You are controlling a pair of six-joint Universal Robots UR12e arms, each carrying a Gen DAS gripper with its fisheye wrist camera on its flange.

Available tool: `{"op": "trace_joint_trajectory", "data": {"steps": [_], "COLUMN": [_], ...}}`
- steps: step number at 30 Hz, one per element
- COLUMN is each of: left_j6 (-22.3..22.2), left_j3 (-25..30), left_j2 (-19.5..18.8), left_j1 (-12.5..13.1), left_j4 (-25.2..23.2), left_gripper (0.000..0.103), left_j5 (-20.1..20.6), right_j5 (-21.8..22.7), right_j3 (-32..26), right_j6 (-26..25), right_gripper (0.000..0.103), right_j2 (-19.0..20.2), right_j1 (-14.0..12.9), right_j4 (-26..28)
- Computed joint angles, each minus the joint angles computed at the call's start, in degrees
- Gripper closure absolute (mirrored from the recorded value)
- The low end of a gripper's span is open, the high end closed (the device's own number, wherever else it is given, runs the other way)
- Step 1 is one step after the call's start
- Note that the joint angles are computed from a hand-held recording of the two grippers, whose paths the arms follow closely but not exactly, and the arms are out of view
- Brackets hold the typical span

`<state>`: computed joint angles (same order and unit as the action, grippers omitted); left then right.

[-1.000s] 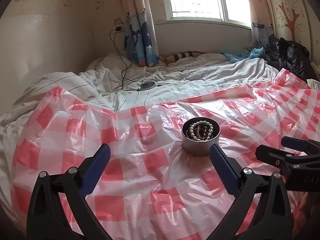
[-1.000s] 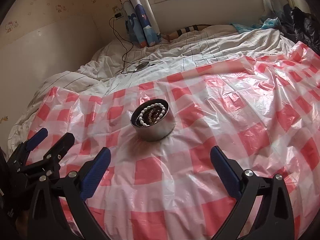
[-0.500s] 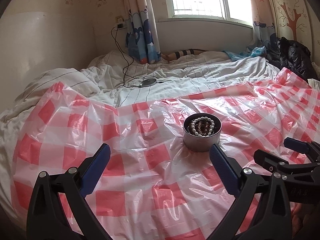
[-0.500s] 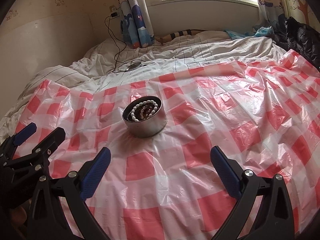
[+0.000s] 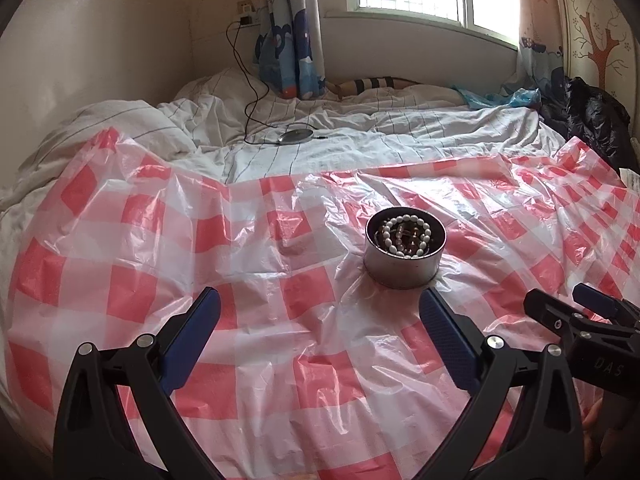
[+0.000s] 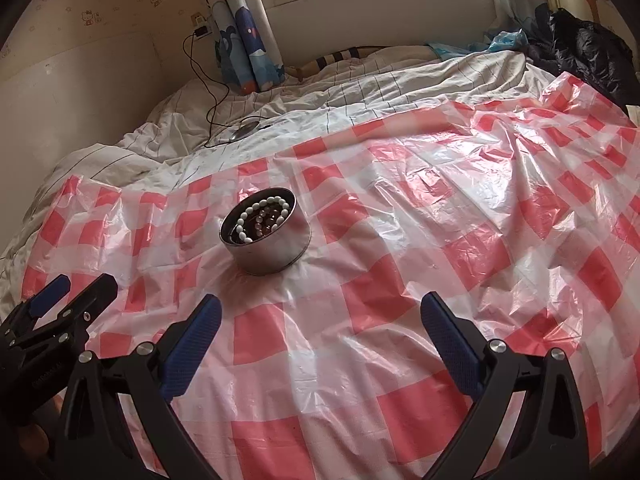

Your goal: Organize jewelry

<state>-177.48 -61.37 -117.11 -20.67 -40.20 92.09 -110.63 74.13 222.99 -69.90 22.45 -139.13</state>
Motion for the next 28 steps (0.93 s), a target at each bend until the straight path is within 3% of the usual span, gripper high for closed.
{"op": "trace_joint_trajectory", "data": {"steps": [4, 9, 11, 14, 20, 21, 23, 25, 28], "left_j6": [-1.87, -1.43, -1.31, -2.48, -2.78, -2.59, -1.94, -1.96, -3.62], "left_j3": [1.77, 3.19, 2.63, 1.39, 0.41, 0.83, 3.18, 4.60, 4.39], "left_j2": [-0.81, -1.69, -1.44, -0.74, -0.59, -0.78, -1.65, -2.31, -2.15], "left_j1": [0.27, -0.44, -0.64, -0.09, -0.39, -0.07, 0.53, 0.40, 0.39], "left_j4": [-5.39, -9.79, -8.89, -6.18, -1.48, -2.28, -8.69, -12.54, -12.84], "left_gripper": [0.008, 0.008, 0.008, 0.008, 0.008, 0.008, 0.008, 0.008, 0.008], "left_j5": [-2.20, -0.65, -0.30, -3.08, -0.18, -1.76, -5.44, -4.78, -3.72], "right_j5": [-0.15, -0.09, 0.48, 0.77, -0.05, -0.28, -1.74, -4.89, -7.78], "right_j3": [0.43, 0.84, 1.24, 1.75, 2.12, 2.07, 2.26, 2.73, 3.31], "right_j6": [0.87, 2.18, 3.51, 4.89, 5.96, 6.01, 6.08, 5.90, 5.91], "right_gripper": [0.007, 0.007, 0.007, 0.007, 0.007, 0.007, 0.007, 0.007, 0.007], "right_j2": [-0.35, -0.76, -0.98, -1.25, -1.52, -1.50, -1.60, -1.79, -2.06], "right_j1": [-0.15, -0.56, -0.84, -1.13, -1.15, -1.12, -0.87, -0.35, 0.04], "right_j4": [0.34, 1.36, 1.55, 1.46, 1.38, 1.41, 0.65, -1.30, -3.08]}}
